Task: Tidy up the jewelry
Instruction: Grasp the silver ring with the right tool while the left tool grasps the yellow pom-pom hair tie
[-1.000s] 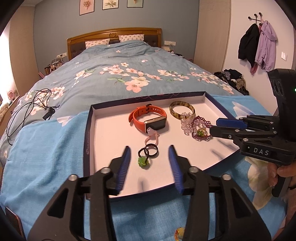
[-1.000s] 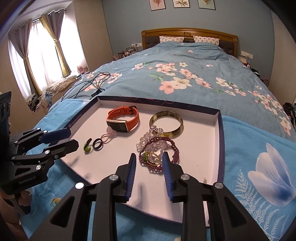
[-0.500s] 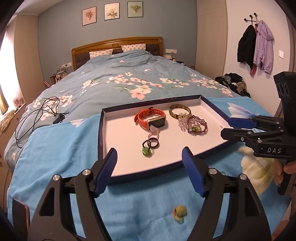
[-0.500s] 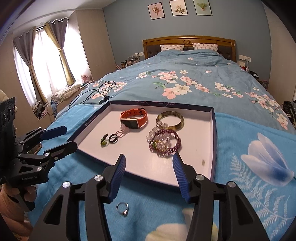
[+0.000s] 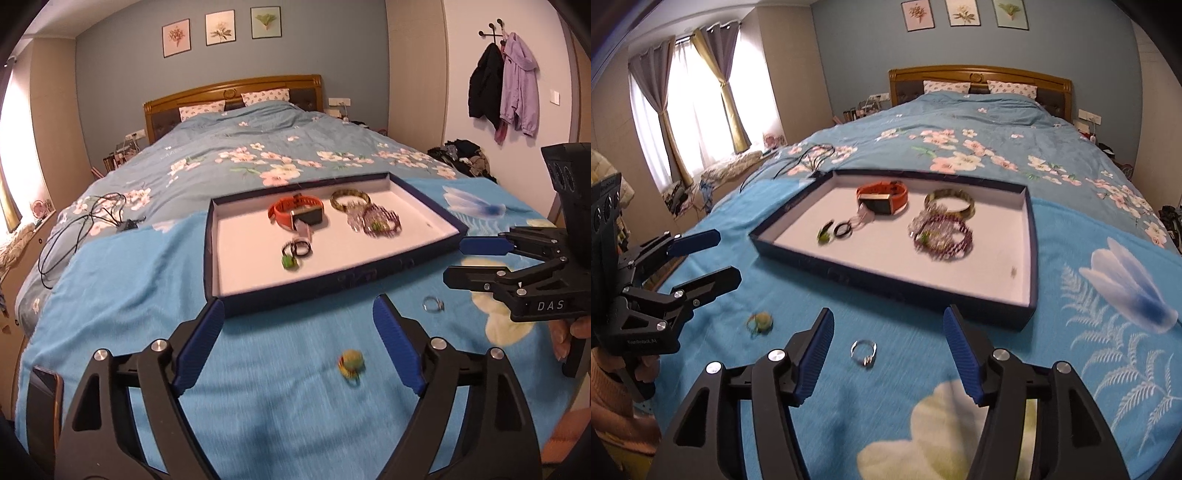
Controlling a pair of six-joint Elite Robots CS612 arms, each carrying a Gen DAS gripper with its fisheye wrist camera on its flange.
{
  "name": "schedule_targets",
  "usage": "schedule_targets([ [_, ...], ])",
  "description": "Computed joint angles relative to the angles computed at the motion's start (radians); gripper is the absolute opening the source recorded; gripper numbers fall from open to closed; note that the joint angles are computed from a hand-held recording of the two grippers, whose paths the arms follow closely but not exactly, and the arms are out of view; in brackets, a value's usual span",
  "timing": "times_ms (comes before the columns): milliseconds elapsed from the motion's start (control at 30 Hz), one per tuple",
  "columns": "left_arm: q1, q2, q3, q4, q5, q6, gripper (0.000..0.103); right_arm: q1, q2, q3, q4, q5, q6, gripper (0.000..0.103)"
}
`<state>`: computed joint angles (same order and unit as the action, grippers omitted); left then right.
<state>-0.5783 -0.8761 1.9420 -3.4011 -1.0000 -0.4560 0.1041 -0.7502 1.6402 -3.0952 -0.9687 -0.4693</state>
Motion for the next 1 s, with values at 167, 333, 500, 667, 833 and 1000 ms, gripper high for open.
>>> schedule_targets([
  [167, -0.005, -0.005, 0.022, -0.005, -0.068, 0.02, 0.08, 0.006, -0.008, 0.012, 0.053, -0.014, -0.048, 0.059],
  [333, 0.004, -0.008, 0.021, 0.012, -0.149, 0.013, 0.068, 0.021, -0.01, 0.008, 0.09, -0.045, -0.087, 0.056],
  [500, 0.019, -0.004, 0.003, 0.065, -0.217, 0.005, 0.057, 0.033, -0.011, 0.001, 0.126, -0.069, -0.119, 0.046],
  [667, 0.031, 0.005, -0.014, 0.102, -0.265, -0.008, 0.047, 0.036, -0.008, -0.006, 0.143, -0.086, -0.112, 0.039],
  [833, 0.045, 0.013, -0.028, 0.125, -0.307, -0.024, 0.04, 0.039, -0.005, -0.012, 0.146, -0.094, -0.103, 0.035],
  [1000, 0.048, 0.016, -0.031, 0.129, -0.307, -0.032, 0.027, 0.043, -0.001, -0.018, 0.134, -0.118, -0.094, 0.023],
])
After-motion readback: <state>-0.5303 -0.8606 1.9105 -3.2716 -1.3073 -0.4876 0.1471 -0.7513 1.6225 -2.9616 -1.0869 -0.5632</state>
